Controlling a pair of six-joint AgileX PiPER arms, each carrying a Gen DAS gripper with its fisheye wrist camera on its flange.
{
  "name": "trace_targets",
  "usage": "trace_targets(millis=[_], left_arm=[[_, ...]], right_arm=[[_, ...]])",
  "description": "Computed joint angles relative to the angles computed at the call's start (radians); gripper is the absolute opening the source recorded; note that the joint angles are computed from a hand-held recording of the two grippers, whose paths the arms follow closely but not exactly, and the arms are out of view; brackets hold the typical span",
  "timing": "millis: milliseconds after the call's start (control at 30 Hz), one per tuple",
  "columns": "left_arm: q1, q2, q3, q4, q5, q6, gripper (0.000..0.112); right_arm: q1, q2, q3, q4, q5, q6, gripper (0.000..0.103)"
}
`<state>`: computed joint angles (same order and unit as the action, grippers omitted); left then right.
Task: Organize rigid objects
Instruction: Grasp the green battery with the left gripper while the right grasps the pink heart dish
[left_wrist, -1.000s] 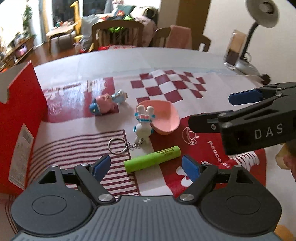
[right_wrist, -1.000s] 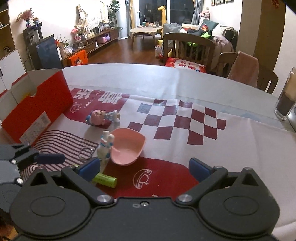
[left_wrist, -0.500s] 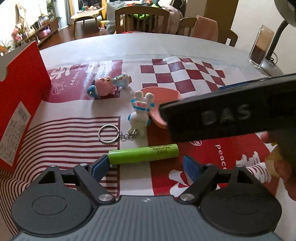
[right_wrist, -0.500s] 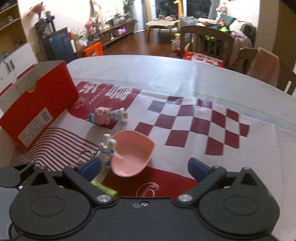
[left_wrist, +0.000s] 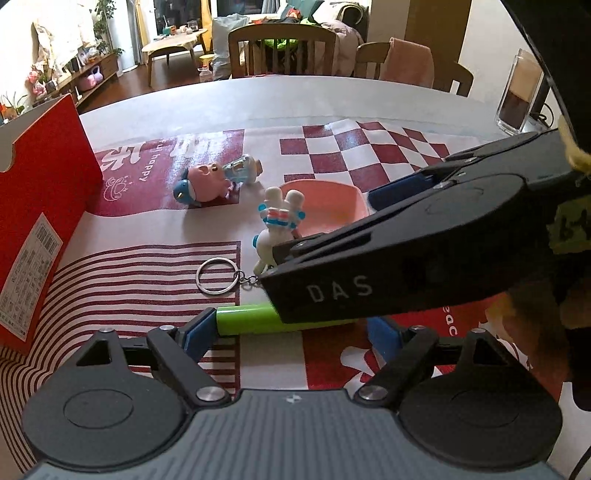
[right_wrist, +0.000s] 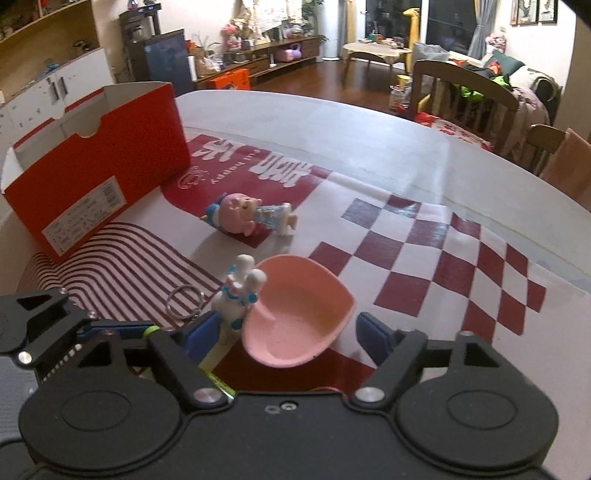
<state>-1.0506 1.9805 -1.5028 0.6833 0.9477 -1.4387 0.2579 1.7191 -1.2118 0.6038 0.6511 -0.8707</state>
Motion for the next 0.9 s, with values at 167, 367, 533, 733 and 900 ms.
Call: trace_targets(millis=[167,367,533,733,900], left_arm=[[0.001,-0.018,0.031,0.012,-0.024,0.002,0.082],[0.004,-0.049,0.075,0.013,-0.049,-0.01,0.082],[0.002,-0.093,0.122,0.016,-0.058,-0.027,0.082],[0.005,-0.177,0.2,0.004,-0.065,-0.041,0.082],[-0.018,-0.244,0.251,0.032,-0.043,-0.072,0.082]], right_arm=[[-0.011,0.003,0.001,0.018,0.009,0.005,0.057],[-0.019,-0.037,0.052,0.036,-0.023,-0.008,0.049],[-0.033,-0.09,0.108,0.028,-0.053,0.013,0.043],[-0.078,-0.181,0.193,0.045,-0.057,0.021,0.042],[-0.129,-0.267,0.267,0.057,-0.037,-0.008,0.041]])
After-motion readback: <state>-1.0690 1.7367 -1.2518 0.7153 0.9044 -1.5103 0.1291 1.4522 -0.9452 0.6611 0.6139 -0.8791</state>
